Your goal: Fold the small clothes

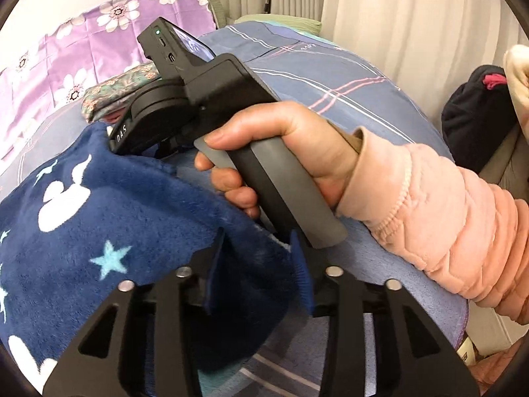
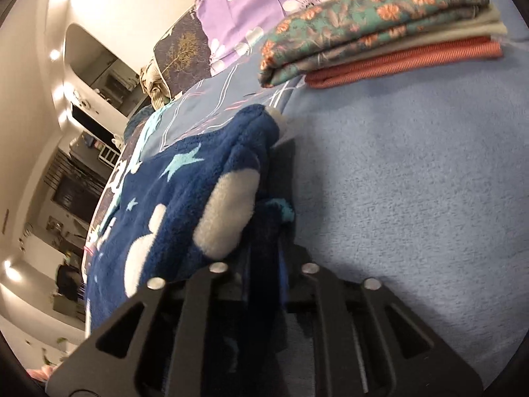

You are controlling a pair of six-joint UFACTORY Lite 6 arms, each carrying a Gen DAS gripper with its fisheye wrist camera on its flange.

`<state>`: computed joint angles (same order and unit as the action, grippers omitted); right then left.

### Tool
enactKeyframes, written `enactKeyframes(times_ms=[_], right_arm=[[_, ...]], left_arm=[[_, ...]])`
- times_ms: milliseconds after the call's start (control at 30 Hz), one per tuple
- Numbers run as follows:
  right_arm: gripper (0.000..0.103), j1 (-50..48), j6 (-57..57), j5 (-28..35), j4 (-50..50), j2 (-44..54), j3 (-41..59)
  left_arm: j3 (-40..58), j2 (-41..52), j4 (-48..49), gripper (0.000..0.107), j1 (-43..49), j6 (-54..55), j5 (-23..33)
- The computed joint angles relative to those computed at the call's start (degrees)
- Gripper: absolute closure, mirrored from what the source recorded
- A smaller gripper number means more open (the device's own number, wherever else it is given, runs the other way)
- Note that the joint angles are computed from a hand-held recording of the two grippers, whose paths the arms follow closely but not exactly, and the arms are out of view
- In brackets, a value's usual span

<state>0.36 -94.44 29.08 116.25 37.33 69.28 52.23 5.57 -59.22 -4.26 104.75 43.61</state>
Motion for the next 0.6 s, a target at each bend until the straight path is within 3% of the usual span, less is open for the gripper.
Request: enactKeyframes(times_ms=[100, 233, 300, 433, 500, 600], right_arm=[[0.074, -0.4, -6.1, -0.6, 5.8, -4.7, -5.7], [0.064, 0.7, -21.9, -5.8, 20.9, -12.5, -13.4], [0.053, 0.9, -25.5, -7.3, 25.4, -15.3, -15.5], [0.052, 3.0, -37.4, -9.2, 38.5, -25.8, -22.4], [0.065, 6.9, -46.7, -9.6, 47.7, -32.6, -26.4], [0.066, 13.8, -58.4, -11.9, 57.4, -36.7, -27.3]], left_arm=[[-1.2, -1.4, 0.0, 0.060, 2.3, 1.6, 2.3], [-0.8, -2.8, 2.4, 0.057, 9.6, 1.1, 10.9], [0.0, -3.2, 2.3, 0.052, 13.9, 2.0, 13.7], [4.4, -0.7, 2.1, 0.049, 24.7, 4.1, 17.4], [9.2, 3.2, 2.1, 0.047, 30.6, 3.3, 18.9], [18.8, 11.2, 1.2, 0.047, 38.0, -0.4, 20.6]])
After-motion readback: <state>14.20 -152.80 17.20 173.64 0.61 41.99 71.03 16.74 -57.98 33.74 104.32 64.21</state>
